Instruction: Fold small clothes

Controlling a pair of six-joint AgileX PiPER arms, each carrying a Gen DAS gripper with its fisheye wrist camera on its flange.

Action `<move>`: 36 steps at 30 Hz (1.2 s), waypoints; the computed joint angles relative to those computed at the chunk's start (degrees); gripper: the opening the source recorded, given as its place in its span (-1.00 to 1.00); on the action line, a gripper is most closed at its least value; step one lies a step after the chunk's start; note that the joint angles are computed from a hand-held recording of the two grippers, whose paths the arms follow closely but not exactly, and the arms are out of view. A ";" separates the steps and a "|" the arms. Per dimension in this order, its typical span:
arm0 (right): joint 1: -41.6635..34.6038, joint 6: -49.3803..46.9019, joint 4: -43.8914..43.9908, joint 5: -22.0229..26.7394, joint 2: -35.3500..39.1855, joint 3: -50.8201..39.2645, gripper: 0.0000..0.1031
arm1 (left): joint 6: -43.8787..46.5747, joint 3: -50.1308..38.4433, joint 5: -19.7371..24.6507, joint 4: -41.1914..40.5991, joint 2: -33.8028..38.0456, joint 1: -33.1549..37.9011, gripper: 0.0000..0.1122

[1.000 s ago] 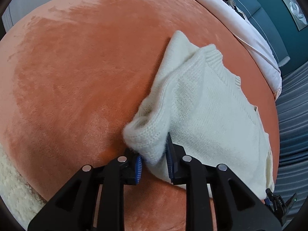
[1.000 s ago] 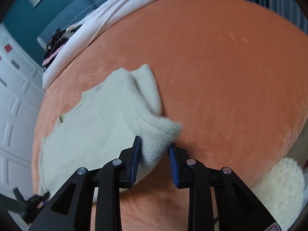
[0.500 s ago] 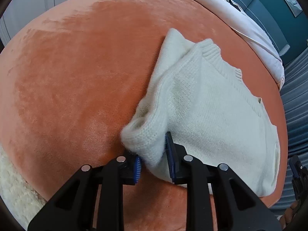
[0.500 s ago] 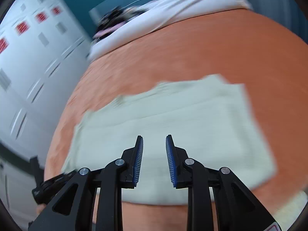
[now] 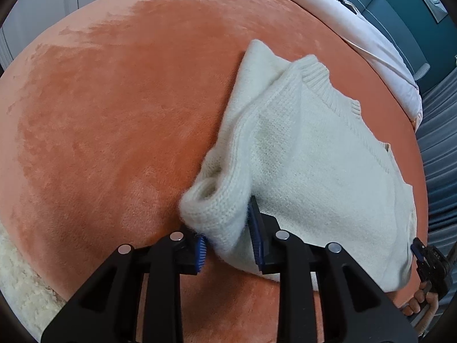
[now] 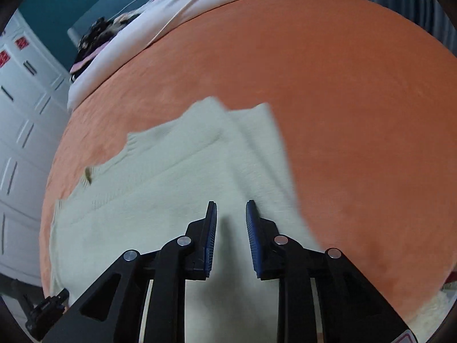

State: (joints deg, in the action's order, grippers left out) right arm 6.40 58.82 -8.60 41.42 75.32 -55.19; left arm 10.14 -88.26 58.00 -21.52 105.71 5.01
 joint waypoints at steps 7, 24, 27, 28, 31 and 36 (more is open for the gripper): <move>3.22 -0.34 -2.12 -0.44 -4.17 4.88 -0.81 | -5.65 -1.15 0.58 3.27 0.25 -1.92 -0.53; 14.93 -18.46 8.97 12.89 28.77 -42.58 -0.82 | -2.10 -3.43 4.87 -4.04 2.70 2.53 -0.49; 14.25 -20.92 11.64 17.64 40.60 -52.52 -0.96 | -0.49 -4.33 6.80 -7.20 3.87 4.40 -0.47; 14.44 -20.52 10.90 17.25 40.88 -52.04 -0.97 | -0.02 -4.56 7.40 -8.38 4.21 4.94 -0.45; 13.33 -20.78 13.88 15.59 40.14 -50.17 -0.97 | 1.05 -4.63 9.32 -14.89 5.16 7.34 -0.12; 13.25 -21.76 14.63 13.94 39.27 -48.47 -0.98 | -4.02 -5.63 8.11 -19.62 5.93 6.52 0.36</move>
State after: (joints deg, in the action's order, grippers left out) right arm 19.65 37.06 6.03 55.36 114.58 -103.66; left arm 6.11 -93.89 66.11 -41.14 111.65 11.53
